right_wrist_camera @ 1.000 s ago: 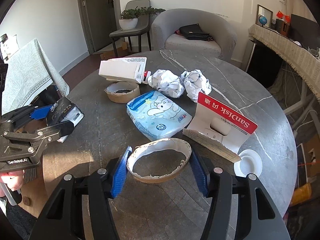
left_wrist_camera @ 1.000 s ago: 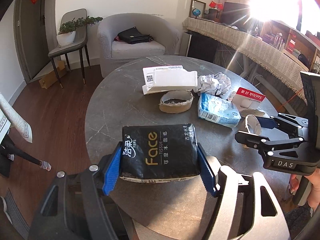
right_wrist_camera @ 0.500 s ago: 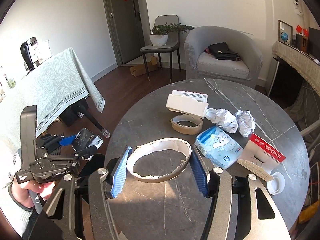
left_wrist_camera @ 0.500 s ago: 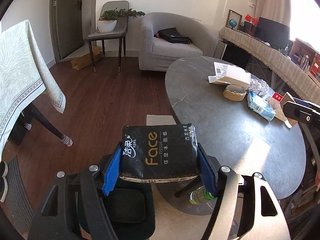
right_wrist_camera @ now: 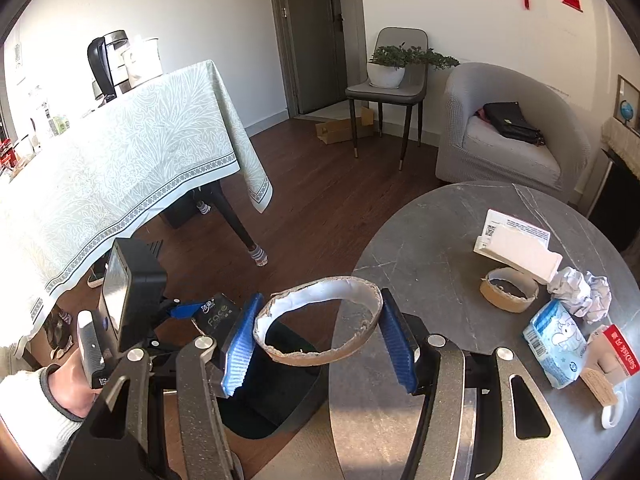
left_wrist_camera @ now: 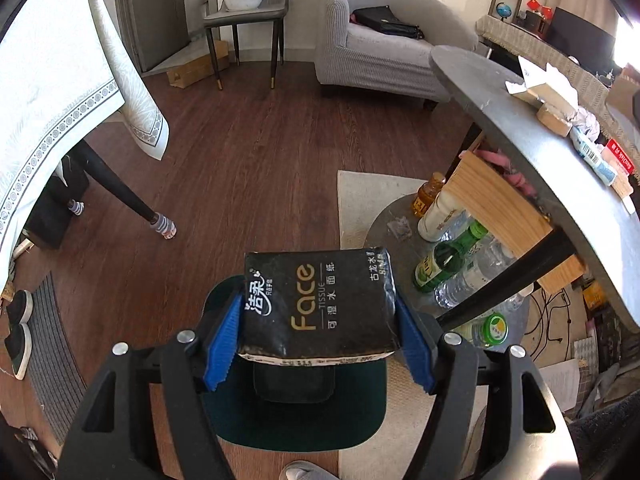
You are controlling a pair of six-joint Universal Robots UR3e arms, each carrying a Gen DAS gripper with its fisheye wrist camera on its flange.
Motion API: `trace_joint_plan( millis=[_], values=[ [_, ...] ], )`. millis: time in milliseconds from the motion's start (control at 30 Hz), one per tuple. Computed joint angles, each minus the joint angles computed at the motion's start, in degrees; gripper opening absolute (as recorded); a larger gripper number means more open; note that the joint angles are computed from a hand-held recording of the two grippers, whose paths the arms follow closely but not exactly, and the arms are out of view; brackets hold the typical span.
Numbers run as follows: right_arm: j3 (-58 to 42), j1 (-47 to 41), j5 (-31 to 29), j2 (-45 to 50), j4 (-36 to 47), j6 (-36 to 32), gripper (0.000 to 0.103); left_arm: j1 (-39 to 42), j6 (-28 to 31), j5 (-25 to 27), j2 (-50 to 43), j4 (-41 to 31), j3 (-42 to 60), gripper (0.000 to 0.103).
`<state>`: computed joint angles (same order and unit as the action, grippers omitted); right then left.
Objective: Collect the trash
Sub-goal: 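Carry the black tissue pack with the left gripper to the bin while the right gripper grasps the tape roll, then open the right gripper to drop the tape roll into the bin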
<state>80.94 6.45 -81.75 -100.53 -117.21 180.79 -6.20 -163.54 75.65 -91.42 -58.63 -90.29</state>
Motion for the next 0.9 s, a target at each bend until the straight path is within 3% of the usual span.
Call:
trace_joint_plan(
  millis=[267,400,600,900],
  values=[
    [-6.92,6.77,-2.05,9.29,-2.29,3.00,0.059,0.74,5.74,3.55,-0.80,1.08,-6.48,0.077],
    [-9.58,8.89,-2.57,12.88,-2.80,3.97,0.059,2.88,7.50,2.22,0.32,1.45,-8.53,0.088],
    [-11.98,10.43,-2.48,17.07,-2.98,5.06,0.059,6.99,8.50,-0.43,3.59,1.47,-10.22,0.088],
    [-13.56,12.66,-2.18,22.52,-3.78,5.98,0.059,15.61,10.53,-9.56,9.84,-4.62,-8.16,0.065]
  ],
)
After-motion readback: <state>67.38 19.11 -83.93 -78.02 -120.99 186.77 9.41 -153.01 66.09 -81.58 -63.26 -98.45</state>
